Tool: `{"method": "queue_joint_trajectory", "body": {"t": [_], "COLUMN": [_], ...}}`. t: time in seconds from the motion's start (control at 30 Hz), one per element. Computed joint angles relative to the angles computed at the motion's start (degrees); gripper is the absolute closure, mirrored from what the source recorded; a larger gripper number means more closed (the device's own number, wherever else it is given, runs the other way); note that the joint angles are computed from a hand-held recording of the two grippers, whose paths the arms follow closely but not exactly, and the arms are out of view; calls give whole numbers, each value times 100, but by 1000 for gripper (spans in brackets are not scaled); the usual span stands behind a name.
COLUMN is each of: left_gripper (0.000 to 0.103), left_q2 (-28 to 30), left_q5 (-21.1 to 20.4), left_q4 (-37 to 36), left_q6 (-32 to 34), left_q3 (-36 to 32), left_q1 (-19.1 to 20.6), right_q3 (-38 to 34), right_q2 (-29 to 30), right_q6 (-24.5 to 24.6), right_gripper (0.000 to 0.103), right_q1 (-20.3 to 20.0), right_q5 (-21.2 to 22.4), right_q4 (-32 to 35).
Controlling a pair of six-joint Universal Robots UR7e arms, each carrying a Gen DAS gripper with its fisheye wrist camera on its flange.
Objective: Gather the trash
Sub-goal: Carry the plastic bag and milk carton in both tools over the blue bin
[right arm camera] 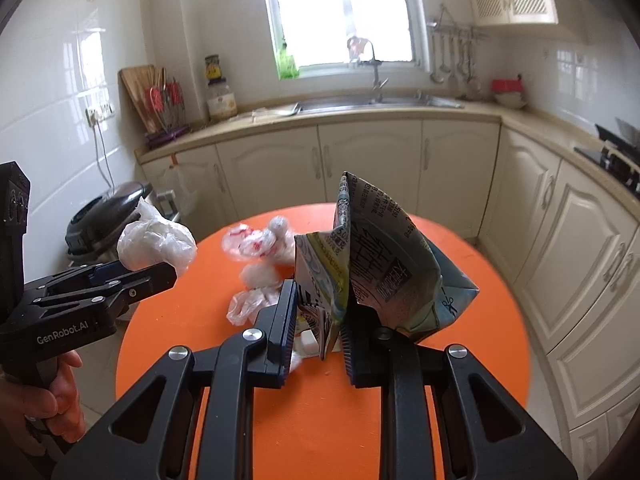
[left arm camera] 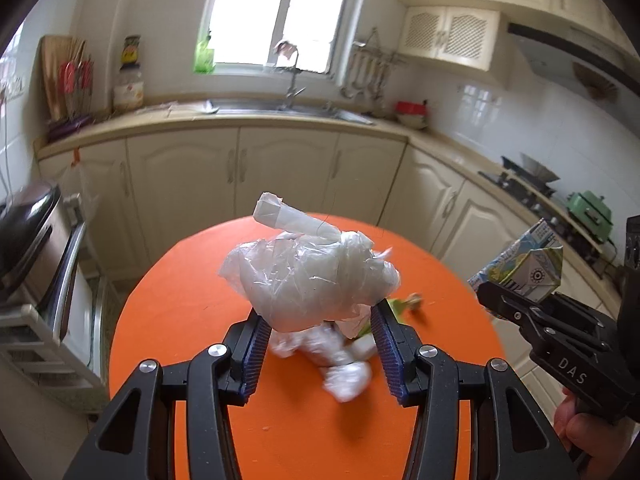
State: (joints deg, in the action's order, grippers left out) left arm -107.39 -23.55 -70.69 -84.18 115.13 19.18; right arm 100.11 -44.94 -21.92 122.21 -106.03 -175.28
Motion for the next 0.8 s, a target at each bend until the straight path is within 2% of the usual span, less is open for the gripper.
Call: {"method": "queue_joint_trajectory", "body": {"t": [0.07,0.1,0.17,0.23,0.3,0.4,0.53,0.6,0.7,0.8], "left_gripper": [57,57,57,57,57,57,57,57,57,57], "left_q2": [107,21,59,107,196,360,852,1112,1615,2085], "left_q5": [-5,-135,-228,-247,-311,-340,-724,-946,-1476,-2010], "left_q4": [299,573,619,226,-484,-2046,-4063,-4888,-5831,-6381], "left_q6": [-300,-615,-750,-421,119,1463,2965,3684,4324,4702], "left_q3": [-30,91,169,297,486,773,1076,1103,1145,1200], "left_q1": [-361,-693,-1065,-1276,-1429,-1271,-1170,-954,-731,-494], "right_q3": [146,249,405,580,760,1049,1390,1559,1761,1927], "right_q2": [-229,-386,-630,-912,-1198,-1657,-2202,-2457,-2748,-2923], "right_q6": [-52,-82,-117,-171,-208,-257,-291,-279,-231,-151], "right_gripper": [83,83,83,83,83,83,83,83,83,83], "right_q1": [9,8,-18,-78,-158,-317,-594,-779,-1075,-1421], "right_q5": [-58,-116,-201,-326,-504,-781,-1140,-1307,-1518,-1673], "right_q4": [-174,-273,-399,-527,-652,-824,-1017,-1074,-1078,-1041]}}
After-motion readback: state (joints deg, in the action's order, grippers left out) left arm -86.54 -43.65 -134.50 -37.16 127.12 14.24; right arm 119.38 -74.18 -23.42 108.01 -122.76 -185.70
